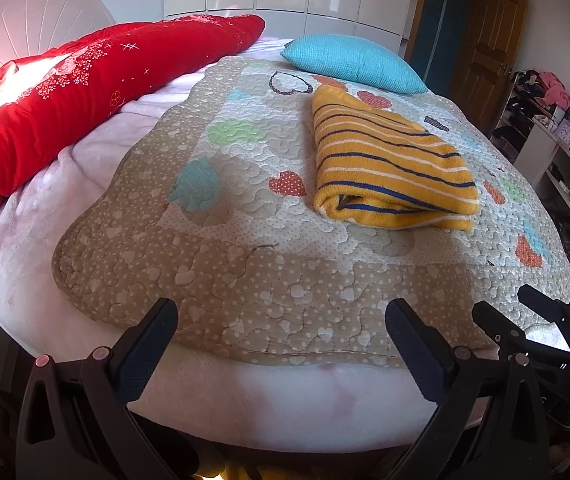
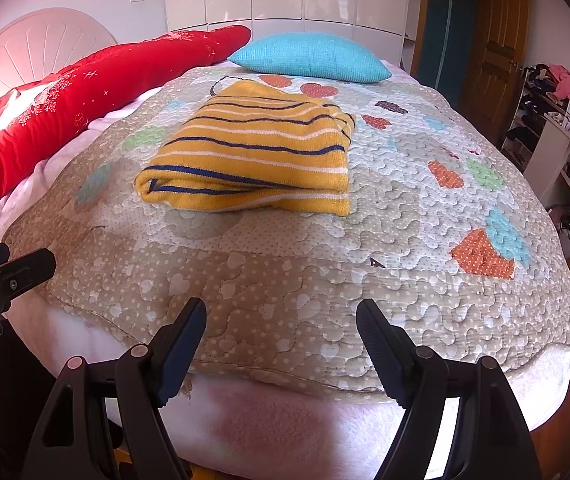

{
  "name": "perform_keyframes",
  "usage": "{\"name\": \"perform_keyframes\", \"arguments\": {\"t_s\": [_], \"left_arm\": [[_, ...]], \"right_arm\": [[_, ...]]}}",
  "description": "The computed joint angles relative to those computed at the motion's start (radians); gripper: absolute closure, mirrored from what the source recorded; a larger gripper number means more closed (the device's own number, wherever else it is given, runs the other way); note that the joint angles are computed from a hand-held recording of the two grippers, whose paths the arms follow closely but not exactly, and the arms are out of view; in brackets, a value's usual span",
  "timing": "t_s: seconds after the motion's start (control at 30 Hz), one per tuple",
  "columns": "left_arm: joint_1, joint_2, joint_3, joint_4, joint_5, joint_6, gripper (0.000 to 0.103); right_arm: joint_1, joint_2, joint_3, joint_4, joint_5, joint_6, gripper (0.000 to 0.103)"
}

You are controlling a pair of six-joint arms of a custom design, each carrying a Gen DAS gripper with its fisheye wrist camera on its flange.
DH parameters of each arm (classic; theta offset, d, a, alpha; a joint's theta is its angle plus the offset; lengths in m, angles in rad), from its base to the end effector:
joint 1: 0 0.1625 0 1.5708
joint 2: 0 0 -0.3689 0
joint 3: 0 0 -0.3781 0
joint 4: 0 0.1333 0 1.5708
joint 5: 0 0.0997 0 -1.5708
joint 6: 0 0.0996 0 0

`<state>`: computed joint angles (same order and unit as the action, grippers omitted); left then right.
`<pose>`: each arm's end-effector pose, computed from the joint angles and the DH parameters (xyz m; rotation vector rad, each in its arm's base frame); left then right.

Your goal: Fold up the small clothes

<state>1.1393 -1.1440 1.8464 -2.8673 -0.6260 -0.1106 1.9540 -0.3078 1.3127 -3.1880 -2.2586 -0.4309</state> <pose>-0.0384 -0.5951 0.2615 0.0118 2.2330 -0.9525 0.3193 -0.6046 -0.0506 0.6861 -2.2633 0.7225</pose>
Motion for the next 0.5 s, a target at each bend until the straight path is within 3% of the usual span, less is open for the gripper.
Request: {"name": "perform_keyframes", "arguments": {"t_s": [0.27, 0.5], "left_arm": [[0.013, -0.007, -0.004, 0.032, -0.017, -0.034, 0.000], [0.016, 0.004, -0.003, 0.016, -0.002, -0.009, 0.000]], "right_arm": [[0.013, 0.032, -0.051, 0.010, -0.013, -0.038, 0.021], [0.017, 0.053, -0.095, 0.069, 0.003, -0.020, 0.020]]}}
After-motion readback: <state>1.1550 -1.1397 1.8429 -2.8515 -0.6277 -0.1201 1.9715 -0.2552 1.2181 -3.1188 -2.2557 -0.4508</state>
